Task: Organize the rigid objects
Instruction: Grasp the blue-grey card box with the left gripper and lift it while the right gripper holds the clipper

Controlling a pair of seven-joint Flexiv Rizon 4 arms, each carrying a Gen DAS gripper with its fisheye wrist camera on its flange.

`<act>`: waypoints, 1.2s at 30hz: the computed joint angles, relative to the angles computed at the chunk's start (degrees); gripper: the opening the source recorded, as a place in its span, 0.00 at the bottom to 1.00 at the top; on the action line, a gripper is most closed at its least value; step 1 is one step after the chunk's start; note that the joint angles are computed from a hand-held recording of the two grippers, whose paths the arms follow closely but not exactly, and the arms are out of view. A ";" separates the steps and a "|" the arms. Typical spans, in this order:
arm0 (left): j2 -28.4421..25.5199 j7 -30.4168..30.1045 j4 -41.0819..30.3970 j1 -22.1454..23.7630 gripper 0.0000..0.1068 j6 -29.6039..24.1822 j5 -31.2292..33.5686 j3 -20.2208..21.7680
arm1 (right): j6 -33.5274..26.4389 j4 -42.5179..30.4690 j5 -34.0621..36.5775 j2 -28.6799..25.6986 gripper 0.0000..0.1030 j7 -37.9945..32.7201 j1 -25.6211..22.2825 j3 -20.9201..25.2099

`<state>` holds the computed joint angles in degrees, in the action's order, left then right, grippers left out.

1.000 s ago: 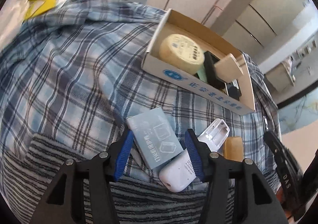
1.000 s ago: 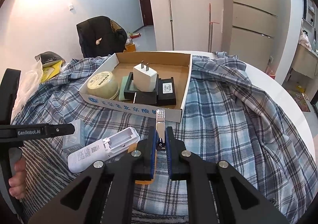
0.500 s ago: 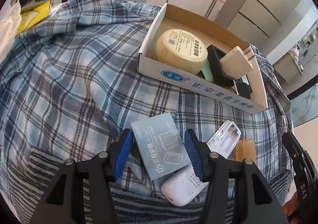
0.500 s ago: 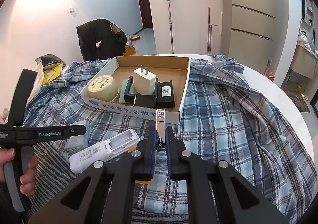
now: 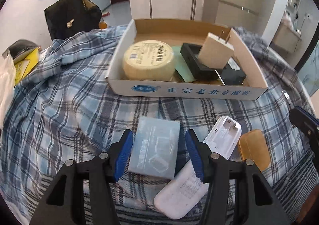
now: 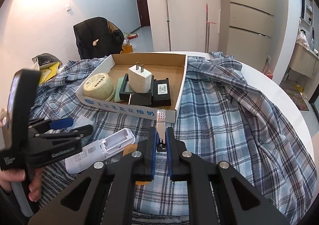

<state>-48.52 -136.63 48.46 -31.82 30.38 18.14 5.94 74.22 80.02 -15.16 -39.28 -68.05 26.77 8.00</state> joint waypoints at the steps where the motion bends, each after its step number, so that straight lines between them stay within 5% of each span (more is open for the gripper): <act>1: 0.60 -0.85 1.41 0.09 0.53 1.22 -0.05 -0.02 | 0.00 -0.01 0.04 0.01 0.08 0.03 -0.01 0.00; 4: 3.65 -0.50 8.63 2.48 0.53 7.65 -2.61 -2.19 | 0.33 0.12 0.18 0.10 0.08 -0.28 -0.12 0.24; 17: 1.48 9.39 2.31 0.08 0.46 0.28 -0.09 -0.72 | -0.86 -0.54 0.00 -0.38 0.08 -0.10 -0.04 0.01; 23: 7.08 6.46 8.06 -3.33 0.46 4.17 6.86 1.98 | -0.23 -0.25 0.37 -0.15 0.08 -0.73 -0.17 0.34; 36: 19.70 -4.01 19.48 -3.14 0.46 19.05 12.32 -0.38 | 3.41 0.40 2.16 0.09 0.08 -2.63 -1.96 3.25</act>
